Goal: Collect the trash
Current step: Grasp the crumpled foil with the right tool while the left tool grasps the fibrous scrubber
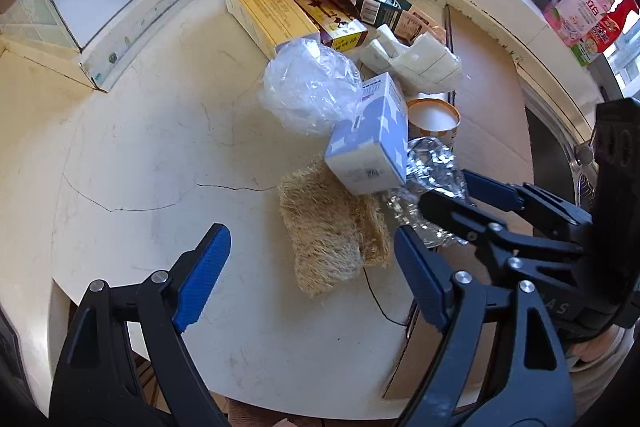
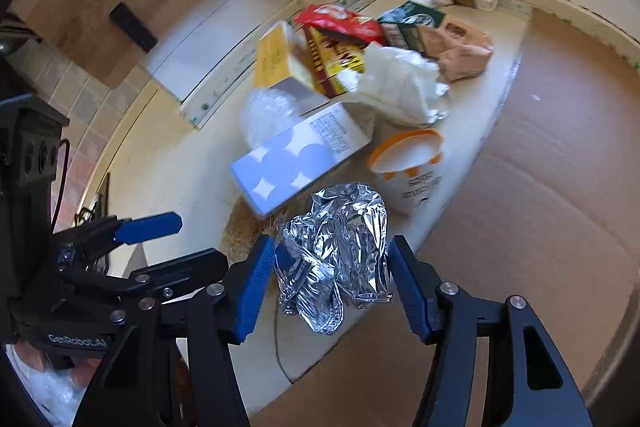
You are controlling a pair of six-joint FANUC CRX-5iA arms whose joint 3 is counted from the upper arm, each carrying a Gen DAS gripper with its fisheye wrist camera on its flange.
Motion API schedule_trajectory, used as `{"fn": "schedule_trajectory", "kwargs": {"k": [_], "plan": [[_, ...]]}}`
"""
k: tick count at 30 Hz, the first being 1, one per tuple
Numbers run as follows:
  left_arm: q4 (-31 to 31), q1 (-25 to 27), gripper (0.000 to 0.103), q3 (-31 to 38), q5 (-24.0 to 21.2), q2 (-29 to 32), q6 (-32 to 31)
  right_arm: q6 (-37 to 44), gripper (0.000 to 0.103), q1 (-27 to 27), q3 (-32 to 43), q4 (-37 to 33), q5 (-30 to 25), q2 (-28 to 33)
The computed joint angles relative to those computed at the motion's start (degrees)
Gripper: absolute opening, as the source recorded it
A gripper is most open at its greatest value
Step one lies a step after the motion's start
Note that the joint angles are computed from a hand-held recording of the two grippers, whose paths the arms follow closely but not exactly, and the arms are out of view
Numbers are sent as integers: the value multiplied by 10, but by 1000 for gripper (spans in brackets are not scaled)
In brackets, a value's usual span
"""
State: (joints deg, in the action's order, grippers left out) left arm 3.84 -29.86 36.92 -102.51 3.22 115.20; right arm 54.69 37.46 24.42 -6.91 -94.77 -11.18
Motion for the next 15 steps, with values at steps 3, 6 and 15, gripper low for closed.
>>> {"fn": "schedule_trajectory", "kwargs": {"k": [3, 6, 15], "plan": [[-6, -5, 82, 5, -5, 11, 6, -7, 59, 0, -10, 24, 7, -9], [-11, -12, 82, 8, -8, 20, 11, -11, 59, 0, -21, 38, 19, -22], [-17, -21, 72, 4, -18, 40, 52, -15, 50, -5, -33, 30, 32, -46]]}}
